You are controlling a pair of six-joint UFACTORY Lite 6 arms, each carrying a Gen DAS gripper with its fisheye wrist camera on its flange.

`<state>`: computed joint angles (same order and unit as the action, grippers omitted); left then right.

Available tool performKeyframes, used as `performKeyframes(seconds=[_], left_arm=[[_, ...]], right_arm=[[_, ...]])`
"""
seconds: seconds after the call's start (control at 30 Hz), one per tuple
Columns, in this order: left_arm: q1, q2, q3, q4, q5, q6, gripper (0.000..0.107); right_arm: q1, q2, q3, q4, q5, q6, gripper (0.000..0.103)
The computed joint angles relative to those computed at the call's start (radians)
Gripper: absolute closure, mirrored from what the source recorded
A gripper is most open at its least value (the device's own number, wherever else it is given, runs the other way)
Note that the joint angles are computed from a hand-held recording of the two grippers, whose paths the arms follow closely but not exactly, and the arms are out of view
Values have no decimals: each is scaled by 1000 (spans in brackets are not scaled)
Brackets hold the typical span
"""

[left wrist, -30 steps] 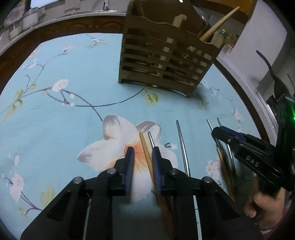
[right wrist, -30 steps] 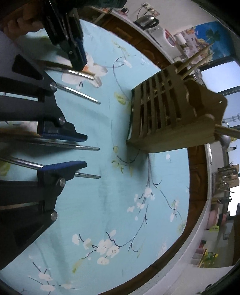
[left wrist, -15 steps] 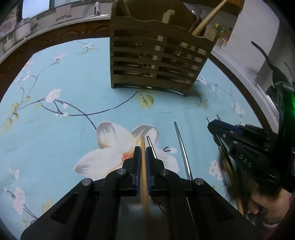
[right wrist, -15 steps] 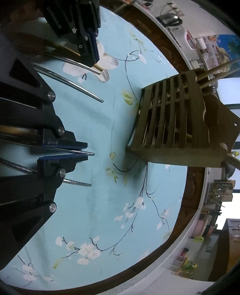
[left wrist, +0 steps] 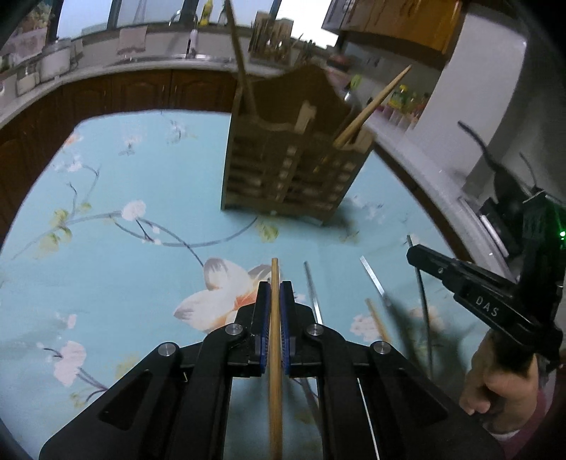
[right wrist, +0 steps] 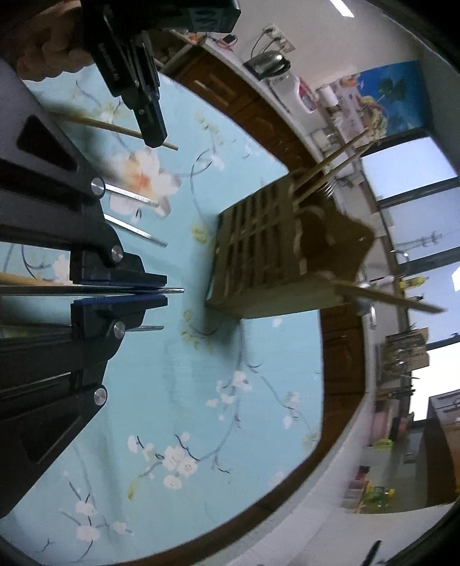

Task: Organize utensils
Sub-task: 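Carry both chopsticks up and lower them into the wooden holder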

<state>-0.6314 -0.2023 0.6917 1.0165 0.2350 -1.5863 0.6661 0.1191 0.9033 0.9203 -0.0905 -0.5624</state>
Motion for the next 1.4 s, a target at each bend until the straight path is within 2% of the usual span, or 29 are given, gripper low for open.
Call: performKeyframes(seconds=[0.23, 0.33, 0.5, 0.63, 0.97, 1.2, 1.4], left_arm=[[-78, -255, -39, -150, 125, 136, 103], [-113, -342, -46, -161, 194, 146, 103], [-182, -480, -43, -140, 317, 129, 103], [-229, -529, -25, -103, 393, 108, 103], [-262, -531, -9, -40, 430, 55, 103], [-216, -512, 20, -31, 399, 65, 103], [-130, -455, 95, -15, 343, 95, 103]], right_arm=[[42, -200, -84, 382, -29, -357, 99], [46, -282, -118, 372, -32, -335, 99], [56, -417, -140, 579, -60, -533, 99], [74, -472, -120, 710, -91, -680, 99], [110, -465, -82, 728, -116, -700, 99], [118, -458, -74, 700, -124, -666, 99], [80, -395, 21, 695, -101, -685, 99]])
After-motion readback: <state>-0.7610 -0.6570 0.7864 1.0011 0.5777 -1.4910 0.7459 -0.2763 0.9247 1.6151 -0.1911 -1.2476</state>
